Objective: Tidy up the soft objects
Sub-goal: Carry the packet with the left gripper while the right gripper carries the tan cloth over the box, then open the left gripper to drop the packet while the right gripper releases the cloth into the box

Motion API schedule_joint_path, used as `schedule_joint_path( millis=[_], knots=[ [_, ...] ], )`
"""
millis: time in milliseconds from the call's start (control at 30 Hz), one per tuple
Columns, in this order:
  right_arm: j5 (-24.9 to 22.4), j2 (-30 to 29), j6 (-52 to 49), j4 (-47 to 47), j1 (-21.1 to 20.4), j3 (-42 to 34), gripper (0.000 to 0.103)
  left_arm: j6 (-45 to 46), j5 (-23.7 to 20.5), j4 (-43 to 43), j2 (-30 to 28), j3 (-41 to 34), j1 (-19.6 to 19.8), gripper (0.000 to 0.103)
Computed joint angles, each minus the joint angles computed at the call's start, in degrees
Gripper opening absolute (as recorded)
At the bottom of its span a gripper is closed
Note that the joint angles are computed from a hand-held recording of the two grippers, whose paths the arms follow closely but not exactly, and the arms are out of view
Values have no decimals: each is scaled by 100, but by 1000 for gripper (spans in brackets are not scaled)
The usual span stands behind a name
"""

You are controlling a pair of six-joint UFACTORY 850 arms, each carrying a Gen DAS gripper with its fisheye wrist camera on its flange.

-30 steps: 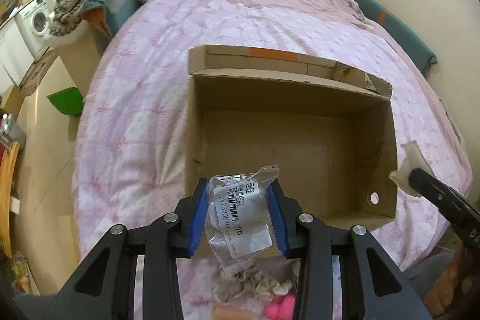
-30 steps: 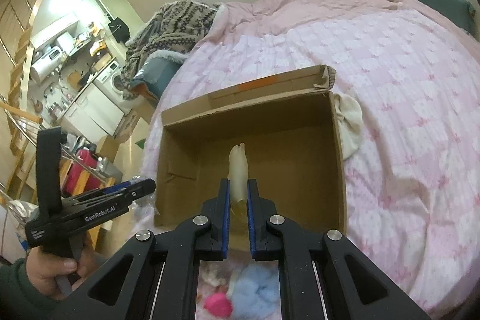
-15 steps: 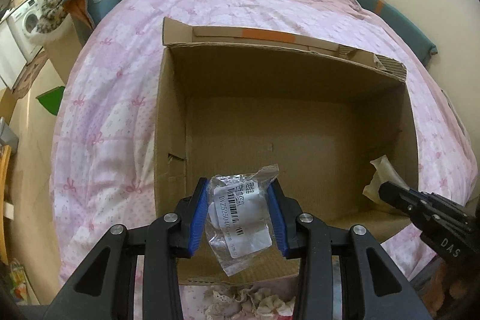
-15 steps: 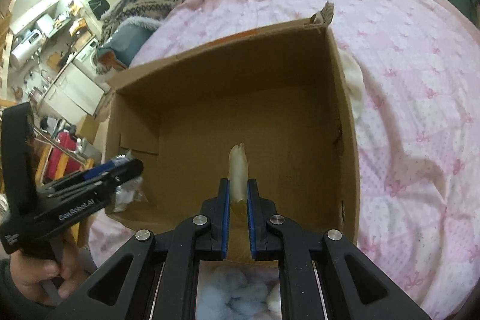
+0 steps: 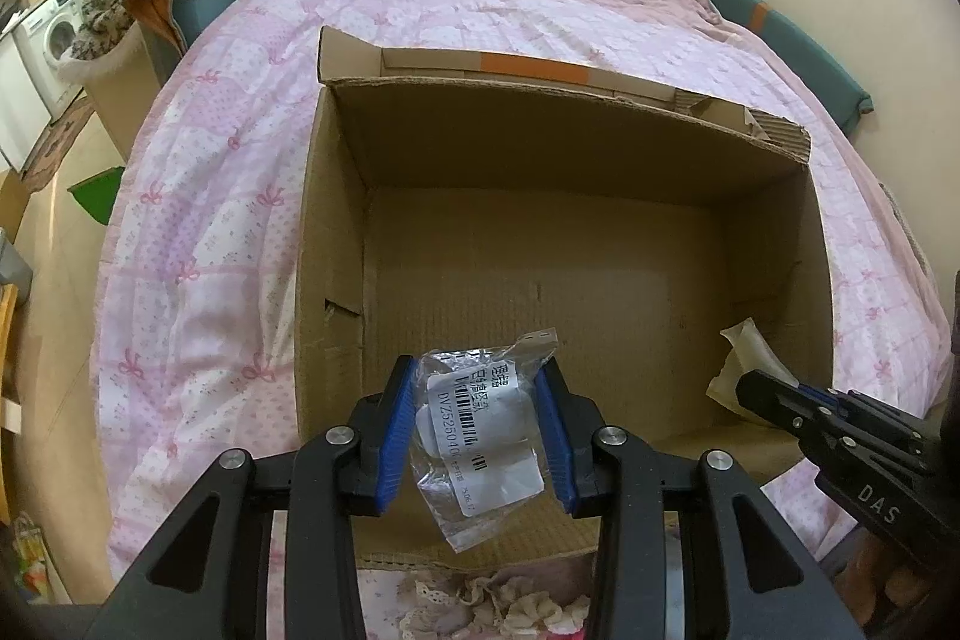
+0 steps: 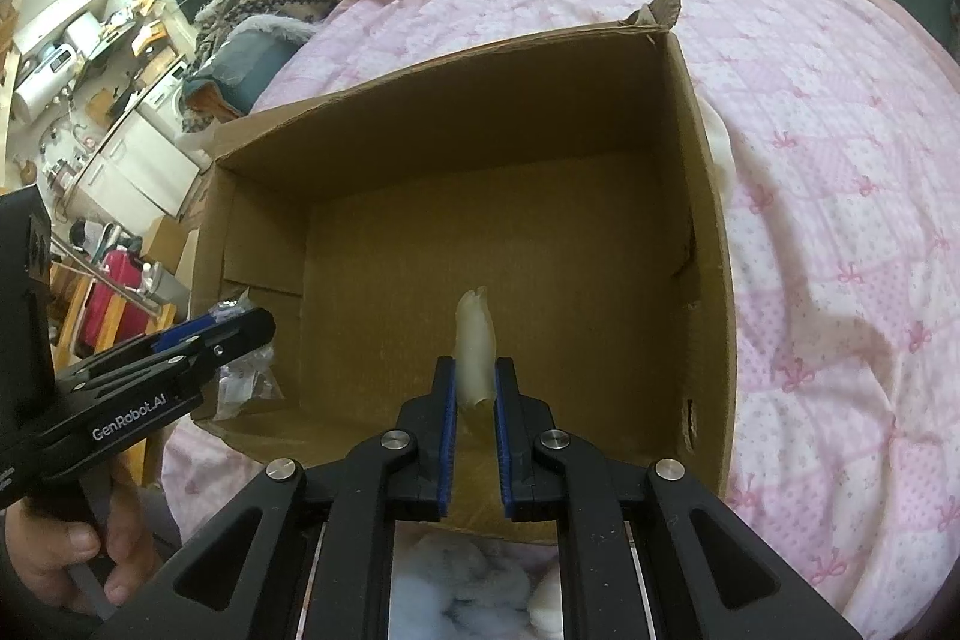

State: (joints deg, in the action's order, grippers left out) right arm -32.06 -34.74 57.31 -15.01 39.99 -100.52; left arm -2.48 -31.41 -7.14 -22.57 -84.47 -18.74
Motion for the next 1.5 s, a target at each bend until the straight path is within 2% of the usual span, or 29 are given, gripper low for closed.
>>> schedule_joint_path(
  millis=[600,700,900,967,1000,1033,1067,1100,1133,1233,1500],
  knots=[
    [114,16,-151,137,-16,37,14,-38,40,75,19,36,-44,39],
    [154,30,-146,149,-28,65,16,-54,48,102,19,36,-51,44],
    [196,53,-37,50,-20,88,20,-66,94,163,49,49,-72,64],
    [211,68,43,-11,-19,107,32,74,93,-59,60,38,-45,71],
    [273,93,100,-36,-22,142,34,81,115,-129,83,51,-37,72],
    [365,133,203,-112,-23,198,41,54,151,-135,105,64,-35,73],
    [395,154,330,-239,-22,213,60,-9,199,-80,128,79,-41,74],
    [422,196,619,-517,-3,256,69,-104,253,18,150,93,-51,74],
    [472,245,941,-836,17,308,74,-156,289,78,162,97,-55,74],
    [504,308,1249,-1163,20,363,74,-282,382,207,198,118,-52,74],
    [407,339,1288,-1031,-16,375,74,-329,332,272,207,138,-25,74]
  ],
)
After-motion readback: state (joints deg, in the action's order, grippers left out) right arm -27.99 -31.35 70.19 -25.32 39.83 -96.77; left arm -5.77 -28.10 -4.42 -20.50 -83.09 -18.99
